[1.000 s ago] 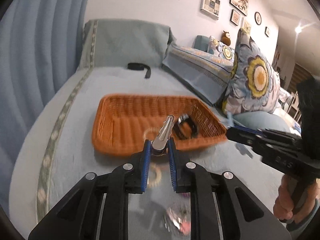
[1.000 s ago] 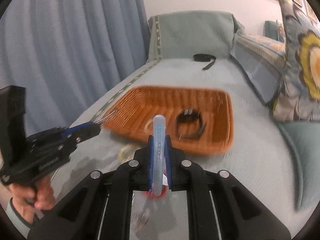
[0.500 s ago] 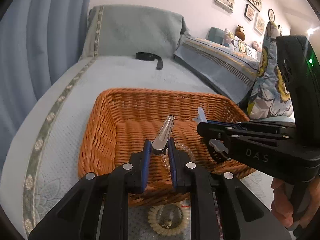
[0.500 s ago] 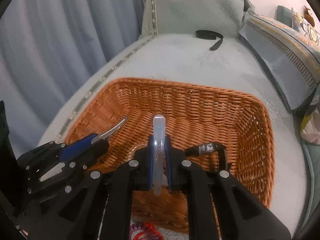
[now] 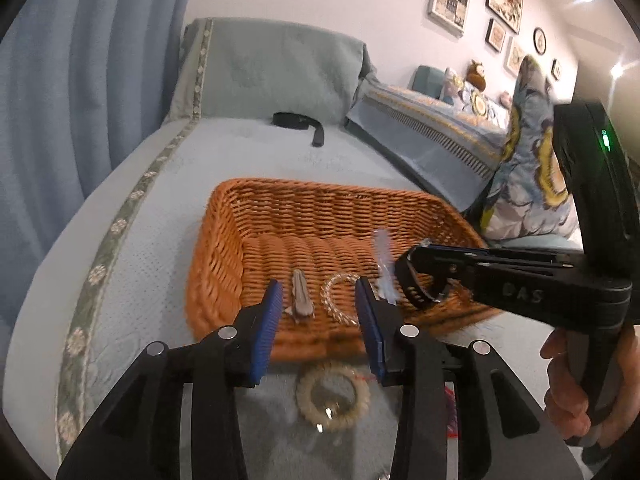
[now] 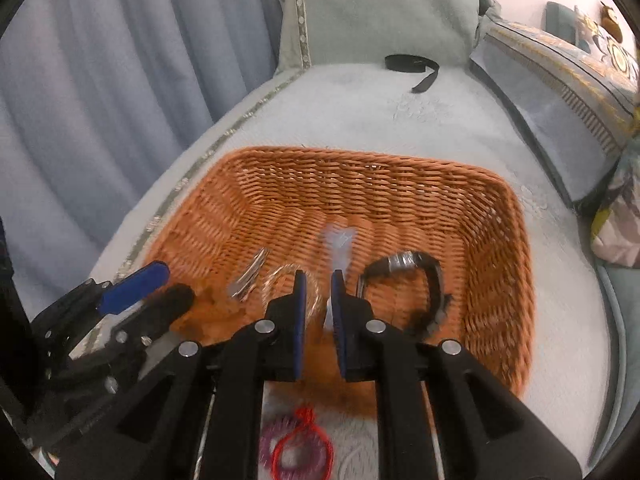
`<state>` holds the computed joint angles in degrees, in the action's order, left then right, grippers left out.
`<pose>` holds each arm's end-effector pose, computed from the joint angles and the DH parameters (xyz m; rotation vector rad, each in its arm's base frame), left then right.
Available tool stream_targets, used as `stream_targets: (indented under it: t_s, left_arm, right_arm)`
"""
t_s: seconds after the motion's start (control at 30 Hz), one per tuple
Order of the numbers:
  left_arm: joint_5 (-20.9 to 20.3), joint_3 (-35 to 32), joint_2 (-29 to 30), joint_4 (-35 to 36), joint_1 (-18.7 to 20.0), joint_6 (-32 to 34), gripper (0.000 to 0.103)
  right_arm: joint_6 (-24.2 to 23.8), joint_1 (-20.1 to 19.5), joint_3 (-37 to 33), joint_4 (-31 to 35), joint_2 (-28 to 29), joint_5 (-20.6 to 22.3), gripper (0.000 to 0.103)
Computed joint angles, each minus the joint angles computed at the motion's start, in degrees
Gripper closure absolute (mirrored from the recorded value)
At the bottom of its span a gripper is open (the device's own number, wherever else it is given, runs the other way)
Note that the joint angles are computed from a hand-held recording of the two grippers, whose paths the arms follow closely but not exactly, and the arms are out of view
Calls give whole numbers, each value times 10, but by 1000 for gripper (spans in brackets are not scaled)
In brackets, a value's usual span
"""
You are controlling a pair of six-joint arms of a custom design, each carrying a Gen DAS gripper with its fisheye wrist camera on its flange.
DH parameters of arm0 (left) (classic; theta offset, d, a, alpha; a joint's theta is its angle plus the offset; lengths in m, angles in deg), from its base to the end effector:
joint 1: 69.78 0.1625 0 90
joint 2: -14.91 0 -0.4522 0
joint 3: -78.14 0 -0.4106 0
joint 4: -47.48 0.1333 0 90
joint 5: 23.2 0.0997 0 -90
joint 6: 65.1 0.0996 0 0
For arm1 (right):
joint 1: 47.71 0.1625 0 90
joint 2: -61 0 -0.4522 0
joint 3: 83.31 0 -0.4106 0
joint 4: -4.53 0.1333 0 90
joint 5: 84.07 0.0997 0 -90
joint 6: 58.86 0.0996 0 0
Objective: Organize jewelry
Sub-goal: 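Grasp the silver clip with the pink star using the left tool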
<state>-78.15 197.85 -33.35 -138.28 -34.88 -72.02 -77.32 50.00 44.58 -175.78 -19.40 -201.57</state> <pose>-0.3471 -0.4744 0.0774 0.9275 2.5209 -0.9307 0.1517 -0.4699 0.3087 0.3267 -2.4473 0.9031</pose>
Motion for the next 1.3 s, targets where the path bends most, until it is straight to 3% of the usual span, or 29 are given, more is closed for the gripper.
stream_targets:
  t_s: [0.17,0.3,0.47,0.57,0.83,0.93,1.3]
  left_arm:
    - [-2,60,-59,5,-37,-44,67]
    - [2,101,-96,22,-72,-85,67]
    - [6,162,-128,31,-117,-158,67]
    - [-4,190,-132,19,-124,-185,67]
    - [-72,197,-99,18,-102,-148,71]
    - [-74,184,-80,26,-100,-138,71]
    - [-36,155,-37,80,-98,-149,71]
  right_arm:
    - [21,2,65,9,-78,34,91]
    - [29,2,128,-6,-133,39,70]
    - [34,-11,206,-20,-193,47,70]
    - [30,-24,236,-18,-209,56,70]
    - [-6,-29,258,-93,-141,24,70]
    - [-10,-34,256,-99,-125,26,75]
    - [-34,-4,249,-168,-52,-31,76]
